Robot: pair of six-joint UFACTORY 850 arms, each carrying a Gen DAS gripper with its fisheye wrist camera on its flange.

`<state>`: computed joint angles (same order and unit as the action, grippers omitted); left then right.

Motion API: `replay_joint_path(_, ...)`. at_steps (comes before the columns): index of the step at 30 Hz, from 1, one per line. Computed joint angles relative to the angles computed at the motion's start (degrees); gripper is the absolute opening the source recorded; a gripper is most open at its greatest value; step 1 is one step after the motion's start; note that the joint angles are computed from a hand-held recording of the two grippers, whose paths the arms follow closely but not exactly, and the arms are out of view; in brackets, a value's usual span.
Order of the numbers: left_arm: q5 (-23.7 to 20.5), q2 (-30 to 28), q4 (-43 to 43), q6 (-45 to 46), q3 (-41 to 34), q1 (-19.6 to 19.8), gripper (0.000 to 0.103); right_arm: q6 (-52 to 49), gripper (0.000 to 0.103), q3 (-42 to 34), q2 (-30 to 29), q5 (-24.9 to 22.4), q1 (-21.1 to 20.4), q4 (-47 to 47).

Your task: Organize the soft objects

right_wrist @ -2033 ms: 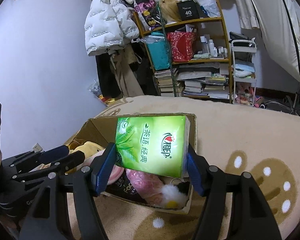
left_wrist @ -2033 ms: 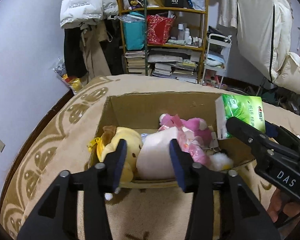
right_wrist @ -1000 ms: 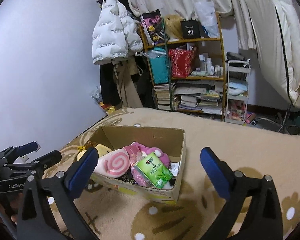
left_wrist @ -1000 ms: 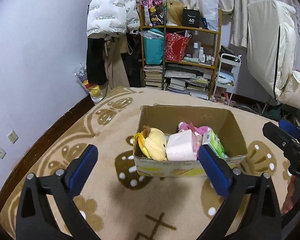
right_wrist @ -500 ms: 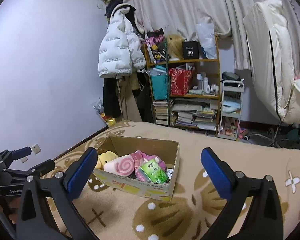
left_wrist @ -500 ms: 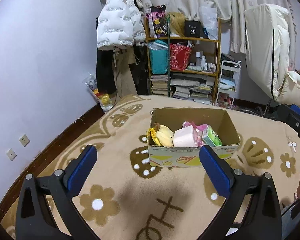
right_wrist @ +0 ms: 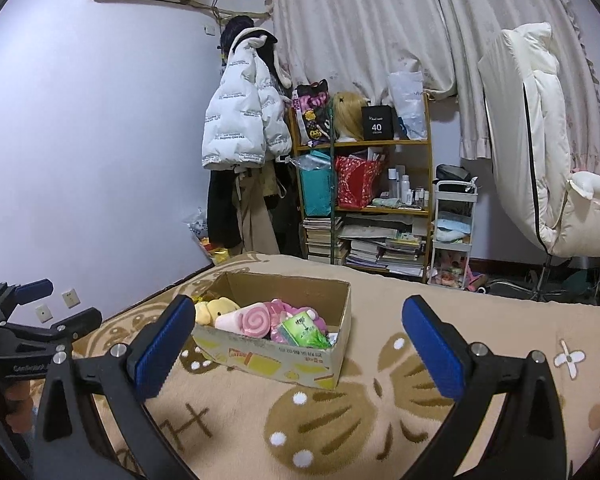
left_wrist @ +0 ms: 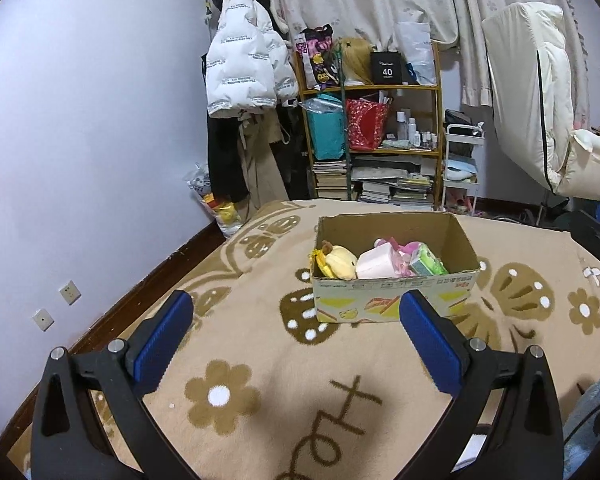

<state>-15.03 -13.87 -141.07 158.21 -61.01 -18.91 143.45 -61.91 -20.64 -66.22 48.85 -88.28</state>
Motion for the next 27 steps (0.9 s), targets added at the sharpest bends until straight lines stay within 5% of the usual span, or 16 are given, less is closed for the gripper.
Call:
replay_joint_path(10, -2.3, -0.5, -5.2, 4.2, 0.6, 0.4, 0.102, 0.6, 0.103, 0.6, -0.5, 2.3, -0.5, 1.4)
replay_joint_path(27, -0.2, -2.9, 1.3, -1.9, -1.3, -0.4, 0.102, 1.8, 0.103, 1.3, -0.9, 5.8, -2.1, 2.0)
